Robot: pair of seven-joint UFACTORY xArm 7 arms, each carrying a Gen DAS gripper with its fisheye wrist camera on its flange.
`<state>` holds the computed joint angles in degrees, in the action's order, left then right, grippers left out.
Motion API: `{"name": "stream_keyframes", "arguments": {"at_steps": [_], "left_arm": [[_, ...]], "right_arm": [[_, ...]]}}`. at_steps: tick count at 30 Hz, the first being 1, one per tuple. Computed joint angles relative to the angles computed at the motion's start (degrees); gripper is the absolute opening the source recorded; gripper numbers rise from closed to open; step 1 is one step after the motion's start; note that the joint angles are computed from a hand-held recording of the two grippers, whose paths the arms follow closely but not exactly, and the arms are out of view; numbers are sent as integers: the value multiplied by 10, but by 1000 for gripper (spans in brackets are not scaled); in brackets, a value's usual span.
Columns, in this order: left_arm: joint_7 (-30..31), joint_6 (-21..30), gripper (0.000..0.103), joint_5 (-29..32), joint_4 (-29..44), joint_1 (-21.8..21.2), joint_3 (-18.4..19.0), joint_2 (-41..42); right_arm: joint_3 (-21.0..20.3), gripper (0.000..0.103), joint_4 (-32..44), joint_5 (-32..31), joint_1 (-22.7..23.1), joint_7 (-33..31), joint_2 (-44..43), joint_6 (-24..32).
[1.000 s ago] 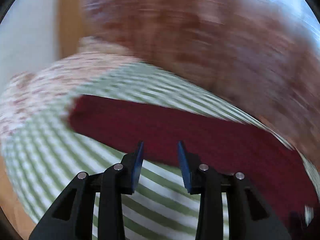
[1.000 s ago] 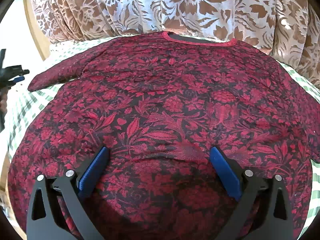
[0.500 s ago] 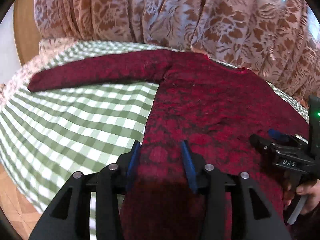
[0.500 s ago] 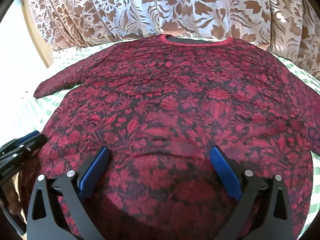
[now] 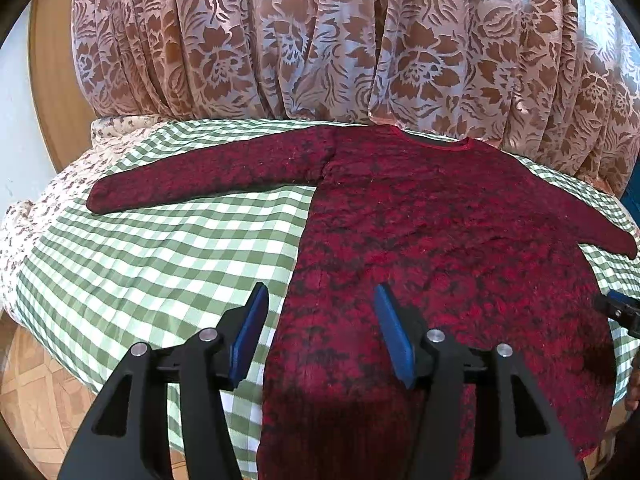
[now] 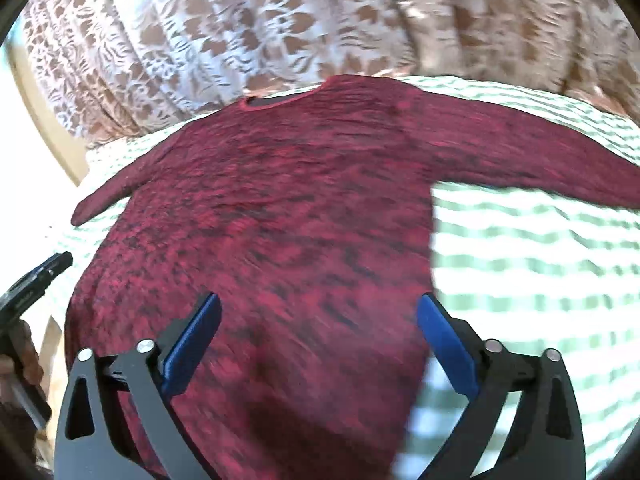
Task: Fold small clothes
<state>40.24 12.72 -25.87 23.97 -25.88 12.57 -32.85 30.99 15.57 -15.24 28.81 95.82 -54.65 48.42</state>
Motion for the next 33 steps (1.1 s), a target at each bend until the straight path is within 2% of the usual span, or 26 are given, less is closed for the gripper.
{"name": "stream_keyframes", "arguments": {"at_steps": [3, 5, 8, 12, 14, 16, 18, 19, 20, 21, 23, 28, 31, 33], "left_arm": [[3, 0, 60, 7, -7, 8, -3, -3], [2, 1, 62, 14, -11, 17, -6, -2], [-1, 7, 63, 25, -12, 32, -9, 2], [0, 23, 64, 42, -16, 62, -10, 7], [4, 56, 64, 40, -9, 71, 3, 11], [26, 98, 63, 23, -1, 70, 24, 13], [47, 128, 54, 4, 0, 75, 29, 12], [59, 143, 50, -6, 0, 77, 32, 12], [73, 167, 33, -20, 2, 76, 38, 12], [83, 183, 21, -29, 2, 79, 36, 9], [93, 182, 16, -37, -11, 95, 14, -10], [99, 199, 16, -26, -26, 130, -7, -24], [92, 194, 24, -20, -32, 142, -21, -29], [80, 202, 33, -17, -26, 147, -24, -37]], "right_arm": [[10, 87, -8, 34, 42, 22, -30, 46], [12, 83, -22, 53, 69, 39, -49, 48], [8, 67, -44, 70, 92, 60, -56, 14], [9, 66, -48, 74, 99, 75, -29, -39], [8, 64, -46, 72, 100, 78, -19, -47], [7, 55, -42, 71, 101, 79, -11, -45], [4, 41, -46, 73, 108, 82, -15, -45], [0, 39, -51, 75, 112, 82, -20, -49], [-3, 33, -54, 75, 115, 80, -24, -53], [-5, 26, -53, 74, 116, 76, -23, -54], [-10, 19, -48, 69, 114, 64, -22, -53], [-12, 17, -14, 73, 129, 18, -41, 13], [-12, 17, -31, 104, 148, 14, -36, 20], [-2, 22, -52, 112, 153, 39, -58, 5]]}}
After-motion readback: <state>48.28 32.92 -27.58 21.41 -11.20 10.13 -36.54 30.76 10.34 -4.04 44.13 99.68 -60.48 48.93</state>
